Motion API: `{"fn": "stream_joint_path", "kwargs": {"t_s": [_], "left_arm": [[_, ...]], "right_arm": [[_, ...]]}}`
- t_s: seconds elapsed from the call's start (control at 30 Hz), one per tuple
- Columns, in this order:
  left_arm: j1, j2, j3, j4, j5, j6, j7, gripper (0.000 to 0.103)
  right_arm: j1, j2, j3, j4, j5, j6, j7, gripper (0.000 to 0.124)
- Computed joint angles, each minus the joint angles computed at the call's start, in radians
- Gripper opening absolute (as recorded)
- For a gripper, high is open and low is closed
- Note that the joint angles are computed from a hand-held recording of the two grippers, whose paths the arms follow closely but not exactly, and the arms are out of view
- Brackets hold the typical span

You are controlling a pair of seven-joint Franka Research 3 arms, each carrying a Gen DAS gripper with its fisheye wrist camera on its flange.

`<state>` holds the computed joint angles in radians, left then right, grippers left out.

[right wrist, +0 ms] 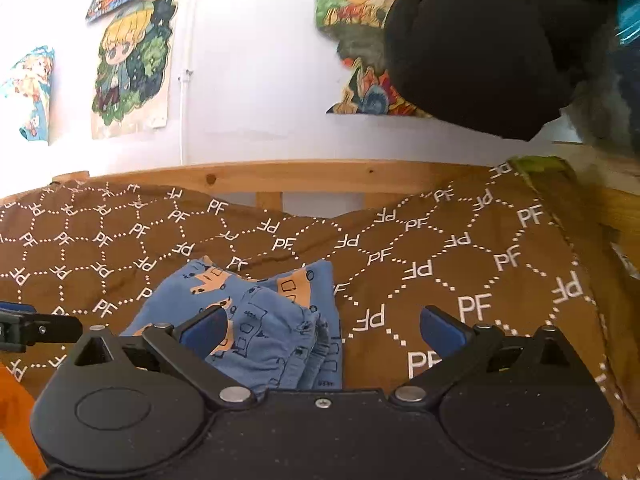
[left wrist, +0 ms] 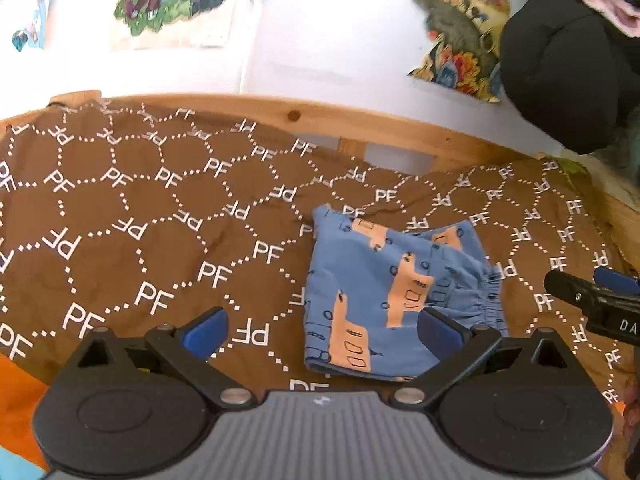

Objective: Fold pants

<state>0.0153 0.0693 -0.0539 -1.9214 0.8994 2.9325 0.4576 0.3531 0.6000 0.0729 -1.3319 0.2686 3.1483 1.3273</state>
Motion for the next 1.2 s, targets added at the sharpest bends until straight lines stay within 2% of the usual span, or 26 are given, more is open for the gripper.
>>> {"fn": "stream_joint_path", "kwargs": {"t_s": [0.13, 0.33, 0.43, 0.47, 0.63, 0.7, 0.87, 0.97, 1.1, 1.2], "left_arm": [[-0.005, -0.032, -0.001, -0.03, 0.108, 0.018, -0.077, 0.103], [0.007, -0.086, -0.027, -0.094, 0.2, 0.027, -0.122, 0.103], [0.016, -0.108, -0.042, -0.124, 0.227, 0.029, -0.112, 0.103], [0.017, -0.113, -0.045, -0.133, 0.216, 0.028, -0.093, 0.103], [0.025, -0.127, -0.054, -0.169, 0.127, 0.043, 0.002, 0.103], [0.03, -0.133, -0.058, -0.183, 0.108, 0.048, 0.016, 0.103], [0.033, -0.141, -0.068, -0.205, 0.052, 0.032, 0.075, 0.103], [0.029, -0.144, -0.068, -0.219, 0.0, 0.025, 0.127, 0.103], [0.029, -0.146, -0.07, -0.231, -0.044, 0.02, 0.159, 0.103], [0.032, -0.152, -0.072, -0.24, -0.059, 0.017, 0.168, 0.103]], "right_arm": [[0.015, -0.094, -0.008, -0.159, 0.011, 0.084, -0.002, 0.102], [0.057, -0.196, -0.049, -0.31, 0.028, 0.124, 0.018, 0.102], [0.117, -0.24, -0.115, -0.377, 0.031, 0.149, 0.027, 0.102], [0.127, -0.252, -0.126, -0.393, 0.031, 0.152, 0.025, 0.102], [0.328, -0.307, -0.337, -0.49, 0.088, 0.177, 0.03, 0.102], [0.382, -0.315, -0.39, -0.509, 0.116, 0.186, 0.016, 0.102], [0.377, -0.312, -0.372, -0.514, 0.165, 0.192, -0.04, 0.102], [0.425, -0.303, -0.421, -0.511, 0.177, 0.166, -0.048, 0.102], [0.422, -0.301, -0.416, -0.515, 0.146, 0.147, -0.033, 0.102], [0.446, -0.295, -0.448, -0.514, 0.112, 0.124, 0.003, 0.102]]}}
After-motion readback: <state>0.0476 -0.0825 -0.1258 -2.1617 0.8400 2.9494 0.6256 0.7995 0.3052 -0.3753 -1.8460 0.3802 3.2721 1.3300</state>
